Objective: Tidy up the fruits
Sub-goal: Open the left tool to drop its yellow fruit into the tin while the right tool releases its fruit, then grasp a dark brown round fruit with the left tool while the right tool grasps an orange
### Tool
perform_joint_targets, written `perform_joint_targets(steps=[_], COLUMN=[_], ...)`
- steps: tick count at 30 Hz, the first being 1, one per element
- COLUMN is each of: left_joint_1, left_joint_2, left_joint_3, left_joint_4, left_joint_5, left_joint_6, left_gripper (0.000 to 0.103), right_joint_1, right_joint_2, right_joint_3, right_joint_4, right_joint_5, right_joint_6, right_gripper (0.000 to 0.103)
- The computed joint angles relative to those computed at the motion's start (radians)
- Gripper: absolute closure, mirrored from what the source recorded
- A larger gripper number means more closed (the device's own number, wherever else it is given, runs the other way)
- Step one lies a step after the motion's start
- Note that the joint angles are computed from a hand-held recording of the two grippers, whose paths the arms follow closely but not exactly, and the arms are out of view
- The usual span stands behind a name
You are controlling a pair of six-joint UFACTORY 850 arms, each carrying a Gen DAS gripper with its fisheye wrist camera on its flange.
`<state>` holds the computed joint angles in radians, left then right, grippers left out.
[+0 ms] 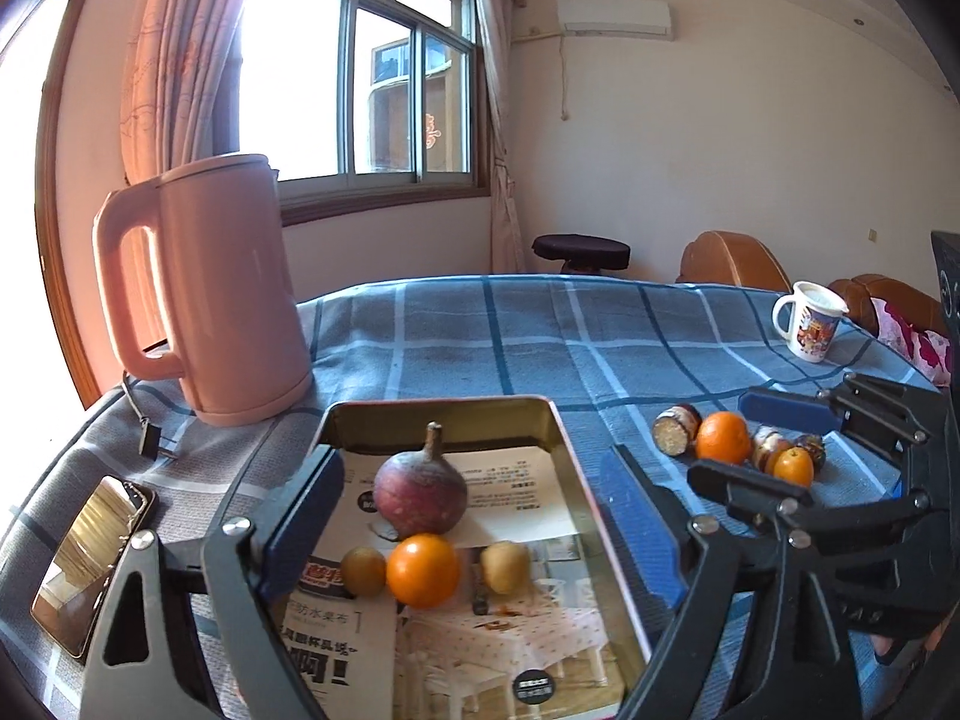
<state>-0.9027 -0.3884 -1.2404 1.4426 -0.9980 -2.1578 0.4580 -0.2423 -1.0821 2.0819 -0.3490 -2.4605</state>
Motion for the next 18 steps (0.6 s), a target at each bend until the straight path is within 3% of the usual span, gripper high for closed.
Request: perform_joint_targets(steps=[2,9,16,18], left_joint_1=[-0.003,0.0,0.008,0.011], left_joint_2=[-0.026,-0.151,-0.257,-0.276], left_joint_3=[-0.04,-0.22,-0.374,-0.399], left_joint_4=[0.013,-0.011,-0.109,-0.139], left_joint_5=[0.023,0.134,0.218,0.224], left_joint_6=[0.028,0.183,0.372,0.411], left_gripper=[0.01,0.01,0.01,0.01], right_joint_1=[-0.034,-0.134,-0.196,-0.207], right_joint_2=[0.007,-0.003,-0.03,-0.032], right_joint_3=[0.008,0.007,-0.016,-0.012], right_joint_4=[0.066,0.278,0.274,0.208], right_joint_5=[0.005,0.077,0.125,0.102], right_joint_6=[-0.026,-0.131,-0.06,0.006], right_gripper=[0.039,0.039,0.039,0.039])
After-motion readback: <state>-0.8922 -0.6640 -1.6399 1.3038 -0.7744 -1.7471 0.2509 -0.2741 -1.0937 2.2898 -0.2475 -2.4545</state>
